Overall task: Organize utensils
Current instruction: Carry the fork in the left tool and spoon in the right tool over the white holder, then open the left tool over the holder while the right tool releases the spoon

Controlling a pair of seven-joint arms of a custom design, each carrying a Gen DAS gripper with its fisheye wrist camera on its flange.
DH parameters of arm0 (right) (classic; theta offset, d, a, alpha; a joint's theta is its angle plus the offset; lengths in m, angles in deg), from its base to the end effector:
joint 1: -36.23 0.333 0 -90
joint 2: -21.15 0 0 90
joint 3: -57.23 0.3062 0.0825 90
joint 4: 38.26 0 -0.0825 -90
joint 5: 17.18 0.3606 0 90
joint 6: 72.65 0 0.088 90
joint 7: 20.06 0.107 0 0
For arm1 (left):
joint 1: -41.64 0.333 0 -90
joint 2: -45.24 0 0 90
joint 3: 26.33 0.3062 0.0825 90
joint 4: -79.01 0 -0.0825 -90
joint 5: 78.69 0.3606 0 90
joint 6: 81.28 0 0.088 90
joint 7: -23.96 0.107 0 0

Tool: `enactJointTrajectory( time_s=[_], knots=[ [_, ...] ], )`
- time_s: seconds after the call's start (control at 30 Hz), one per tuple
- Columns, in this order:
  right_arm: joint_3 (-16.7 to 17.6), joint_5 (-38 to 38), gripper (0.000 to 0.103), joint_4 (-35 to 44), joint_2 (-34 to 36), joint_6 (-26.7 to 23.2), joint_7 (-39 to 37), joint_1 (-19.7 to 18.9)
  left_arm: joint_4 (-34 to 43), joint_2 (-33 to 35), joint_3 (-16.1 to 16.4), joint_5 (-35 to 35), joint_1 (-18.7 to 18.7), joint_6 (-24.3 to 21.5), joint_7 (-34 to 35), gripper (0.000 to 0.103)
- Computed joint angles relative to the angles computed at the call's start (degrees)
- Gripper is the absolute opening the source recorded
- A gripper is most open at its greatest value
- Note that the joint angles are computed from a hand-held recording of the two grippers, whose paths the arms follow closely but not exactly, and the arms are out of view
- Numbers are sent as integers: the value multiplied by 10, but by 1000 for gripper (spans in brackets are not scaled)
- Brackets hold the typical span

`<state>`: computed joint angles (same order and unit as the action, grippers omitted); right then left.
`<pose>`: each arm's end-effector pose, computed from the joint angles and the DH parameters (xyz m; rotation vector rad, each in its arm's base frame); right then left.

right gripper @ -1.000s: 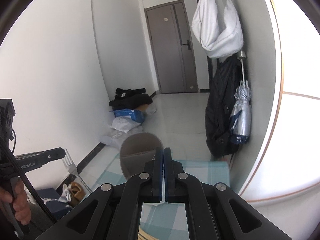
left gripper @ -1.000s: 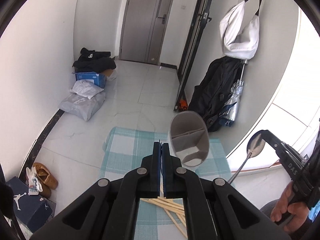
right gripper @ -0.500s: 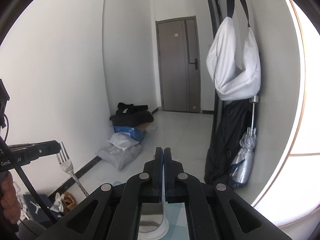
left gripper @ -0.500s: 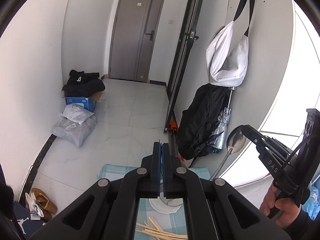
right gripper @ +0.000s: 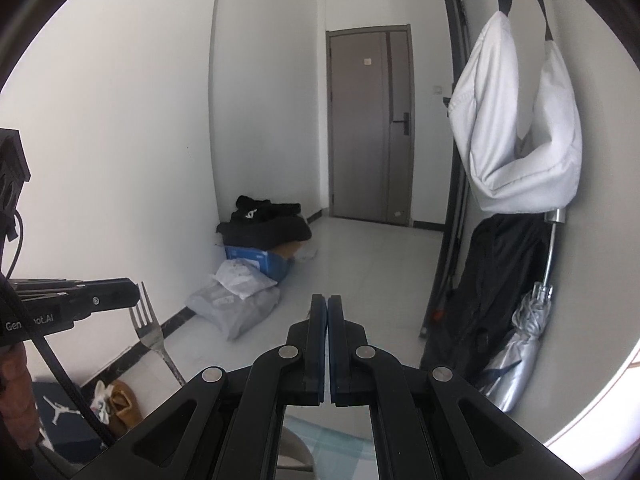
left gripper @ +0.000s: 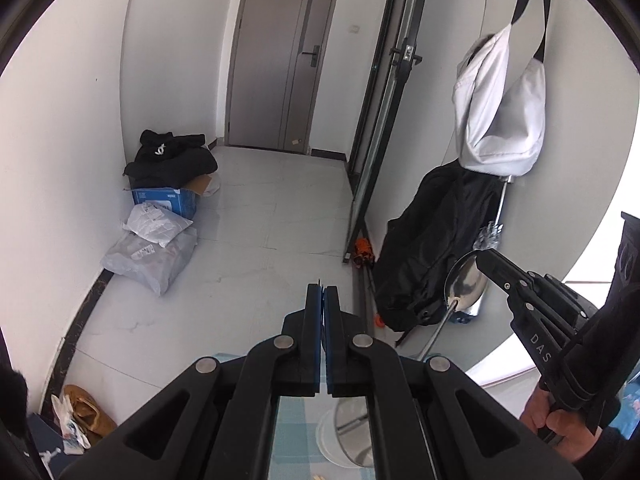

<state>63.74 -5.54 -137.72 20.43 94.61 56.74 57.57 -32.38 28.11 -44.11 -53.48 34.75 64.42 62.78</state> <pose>0.5178 0.2600 0.7084 -1.7500 0.9803 -0.6905 0.4395 -0.2369 0.6977 -1.8183 1.5141 -1.0170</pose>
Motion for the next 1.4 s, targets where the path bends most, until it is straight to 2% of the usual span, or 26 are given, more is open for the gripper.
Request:
enactJointTrajectory(
  time_s=[0.17, 0.2, 0.3, 0.4, 0.73, 0.9, 1.03, 1.1, 1.17, 1.2, 1.27, 1.33, 1.4],
  knots=[
    [5, 39, 1, 0, 20, 5, -51, 2, 0, 18, -3, 18, -6, 11, 28, 0],
    [8, 69, 1, -2, 22, 4, -83, 1, 3, 23, -2, 16, -10, 11, 38, 0],
    [11, 77, 1, -14, 24, 9, -111, 0, 2, 29, -1, 18, -17, 17, 52, 0],
    [12, 107, 1, -24, 24, 2, -143, -2, 0, 35, 6, -1, -29, 29, 81, 0],
    [11, 229, 1, -44, 18, -32, -247, -5, 7, 63, 28, -110, -58, 10, 159, 0],
    [9, 244, 2, -58, 8, -46, -264, 1, 3, 64, 33, -153, -62, 16, 171, 2],
    [6, 277, 4, -65, 2, -66, -291, 3, -9, 56, 36, -181, -61, 23, 169, 9],
    [4, 281, 7, -72, -3, -65, -295, 5, -18, 50, 33, -180, -58, 32, 158, 15],
    [2, 285, 7, -82, -10, -61, -294, 7, -25, 43, 35, -193, -61, 36, 161, 28],
    [1, 277, 7, -84, -13, -62, -284, 7, -25, 44, 37, -201, -63, 36, 166, 30],
    [-2, 271, 9, -88, -20, -66, -267, 8, -21, 39, 26, -178, -53, 18, 140, 37],
    [-6, 266, 18, -97, -31, -63, -252, 8, -24, 33, 19, -158, -46, 14, 116, 48],
    [-11, 263, 23, -105, -42, -60, -242, 8, -36, 17, 13, -138, -38, 17, 85, 56]
  ],
)
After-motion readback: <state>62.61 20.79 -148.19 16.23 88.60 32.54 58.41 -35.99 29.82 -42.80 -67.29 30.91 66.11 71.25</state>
